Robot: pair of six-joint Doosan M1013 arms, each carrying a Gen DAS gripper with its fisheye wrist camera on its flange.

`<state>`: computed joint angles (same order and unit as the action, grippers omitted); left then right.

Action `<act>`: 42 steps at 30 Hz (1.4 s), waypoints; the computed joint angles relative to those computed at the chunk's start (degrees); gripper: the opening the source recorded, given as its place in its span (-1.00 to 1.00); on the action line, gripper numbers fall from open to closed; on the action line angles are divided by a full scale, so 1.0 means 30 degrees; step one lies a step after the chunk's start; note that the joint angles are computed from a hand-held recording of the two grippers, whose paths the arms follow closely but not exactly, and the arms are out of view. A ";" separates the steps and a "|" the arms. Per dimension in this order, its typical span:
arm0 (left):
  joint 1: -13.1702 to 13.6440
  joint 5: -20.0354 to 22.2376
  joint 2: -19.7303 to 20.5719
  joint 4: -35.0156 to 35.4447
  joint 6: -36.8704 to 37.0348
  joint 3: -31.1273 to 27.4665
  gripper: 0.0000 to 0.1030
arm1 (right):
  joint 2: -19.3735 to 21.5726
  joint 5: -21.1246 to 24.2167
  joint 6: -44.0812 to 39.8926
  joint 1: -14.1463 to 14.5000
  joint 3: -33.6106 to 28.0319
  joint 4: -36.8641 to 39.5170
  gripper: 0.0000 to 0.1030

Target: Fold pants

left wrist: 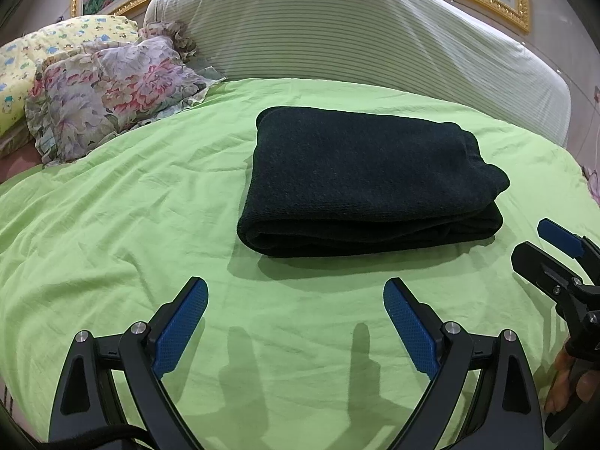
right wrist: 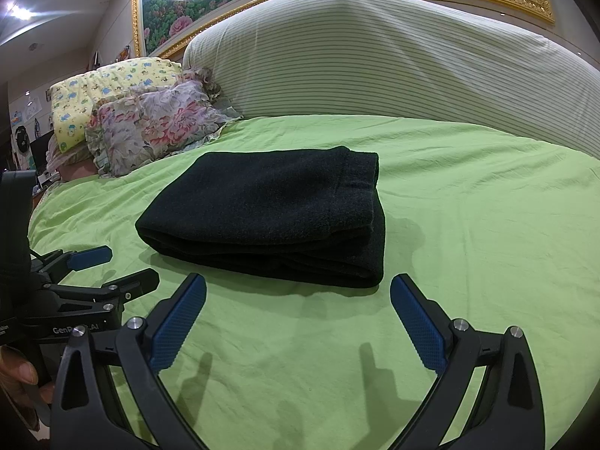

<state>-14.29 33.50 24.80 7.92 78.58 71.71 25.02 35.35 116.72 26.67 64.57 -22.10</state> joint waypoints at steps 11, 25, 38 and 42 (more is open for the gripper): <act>0.0017 -0.0034 -0.0022 0.0047 -0.0017 0.0028 0.85 | 0.0001 -0.0070 -0.0051 -0.0012 0.0024 0.0060 0.92; 0.0005 0.0010 -0.0006 -0.0172 0.0376 -0.0046 0.86 | 0.0007 -0.0041 -0.0023 -0.0005 0.0012 0.0025 0.92; 0.0103 -0.0297 -0.0002 -0.0593 0.0514 -0.0094 0.87 | -0.0006 -0.0099 -0.0035 -0.0017 0.0023 0.0010 0.92; 0.0096 -0.0646 -0.0151 -0.0555 0.0446 0.0064 0.87 | -0.0024 -0.0154 0.0061 -0.0006 0.0055 -0.0072 0.92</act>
<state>-14.00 31.56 24.34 6.26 79.92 71.90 24.95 34.89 116.90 26.65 64.74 -22.32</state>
